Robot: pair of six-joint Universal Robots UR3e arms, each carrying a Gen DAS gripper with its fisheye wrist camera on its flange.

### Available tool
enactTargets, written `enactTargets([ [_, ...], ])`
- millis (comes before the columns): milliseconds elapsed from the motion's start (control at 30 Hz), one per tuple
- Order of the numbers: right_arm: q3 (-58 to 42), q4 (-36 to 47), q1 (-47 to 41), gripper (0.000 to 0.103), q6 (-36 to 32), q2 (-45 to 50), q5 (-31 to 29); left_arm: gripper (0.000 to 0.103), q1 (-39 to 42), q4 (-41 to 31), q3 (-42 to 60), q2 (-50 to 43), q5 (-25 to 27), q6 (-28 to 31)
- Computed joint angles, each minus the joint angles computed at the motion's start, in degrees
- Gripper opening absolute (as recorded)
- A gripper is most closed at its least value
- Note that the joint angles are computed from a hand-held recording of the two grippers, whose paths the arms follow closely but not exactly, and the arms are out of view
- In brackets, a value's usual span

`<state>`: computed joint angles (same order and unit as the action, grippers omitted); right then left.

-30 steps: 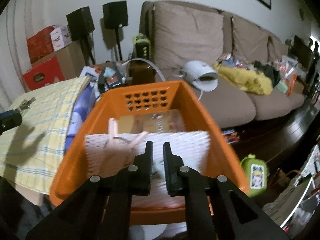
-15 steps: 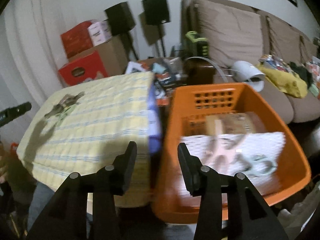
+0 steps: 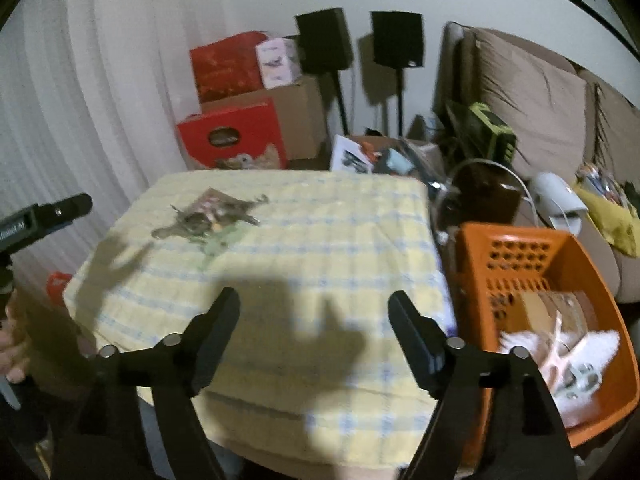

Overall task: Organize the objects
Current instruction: 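Move both open grippers from the basket to the metal clips on the checked cloth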

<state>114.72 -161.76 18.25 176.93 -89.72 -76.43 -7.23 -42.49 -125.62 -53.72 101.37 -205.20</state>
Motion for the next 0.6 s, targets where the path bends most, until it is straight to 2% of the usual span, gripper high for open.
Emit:
enactTargets([
  [133, -8.7, 0.8, 6.3, 0.085, 2.3, 7.3, -3.0, 0.073, 9.6, -5.7, -1.8, 6.9, -7.3, 4.3],
  [400, -23.8, 5.2, 15.2, 0.092, 4.5, 20.4, -7.5, 0.073, 28.0, -16.3, -5.1, 18.7, -18.5, 14.9],
  [467, -28.0, 6.8, 16.8, 0.093, 5.4, 24.1, -8.8, 0.073, 33.9, -19.9, -6.2, 22.1, -22.6, 18.8],
  [533, -31.8, 8.5, 18.1, 0.094, 7.1, 27.5, -10.1, 0.073, 43.5, -27.6, -6.9, 28.6, -29.5, 25.1],
  [600, -36.9, 11.0, 19.5, 0.094, 9.8, 31.8, -11.4, 0.073, 49.3, -31.9, -7.5, 31.3, -32.7, 28.9],
])
